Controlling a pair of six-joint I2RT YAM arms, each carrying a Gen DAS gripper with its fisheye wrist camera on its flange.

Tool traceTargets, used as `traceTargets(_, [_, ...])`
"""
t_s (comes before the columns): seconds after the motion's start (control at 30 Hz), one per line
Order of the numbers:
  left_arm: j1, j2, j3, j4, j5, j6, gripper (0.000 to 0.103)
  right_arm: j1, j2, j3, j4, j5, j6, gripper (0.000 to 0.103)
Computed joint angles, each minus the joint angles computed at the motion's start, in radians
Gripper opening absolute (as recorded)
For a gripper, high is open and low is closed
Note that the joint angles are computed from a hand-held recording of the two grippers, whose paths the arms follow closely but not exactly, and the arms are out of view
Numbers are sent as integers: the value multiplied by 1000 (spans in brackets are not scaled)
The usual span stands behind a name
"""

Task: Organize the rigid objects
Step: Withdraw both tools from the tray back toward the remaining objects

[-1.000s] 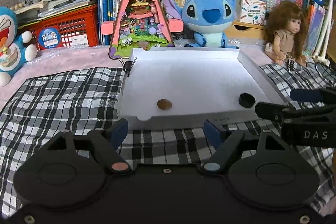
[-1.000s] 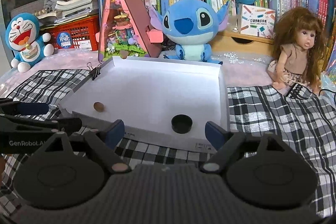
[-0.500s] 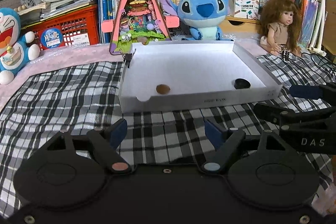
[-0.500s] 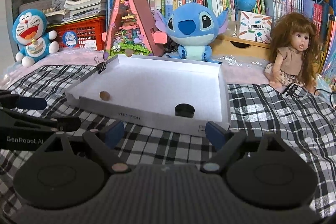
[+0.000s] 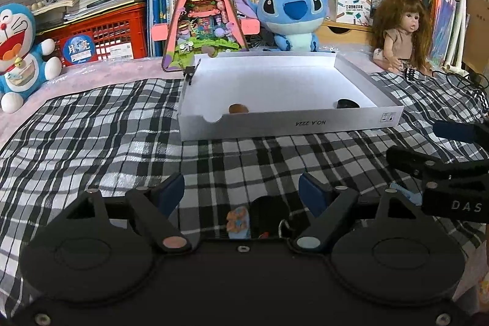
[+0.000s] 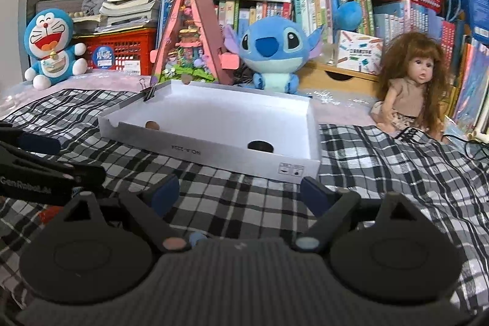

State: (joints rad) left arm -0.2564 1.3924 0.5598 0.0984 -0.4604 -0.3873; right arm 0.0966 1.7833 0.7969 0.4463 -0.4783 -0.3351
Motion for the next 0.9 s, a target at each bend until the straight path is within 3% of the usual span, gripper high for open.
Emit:
traceTargets(0.53, [-50,-104,-142,51,-53,3,84,-67,-19,-146,139,-63,-33,92])
traceTargets(0.83, [-107,-196,-197,-11,-105,-21,84,-94,-35,-215,202,-94,-65,92])
traceTargets(0.9, [-115,-219,-210,-30,-97,-31,78,-99,-37,-223,204,-100,-71,92])
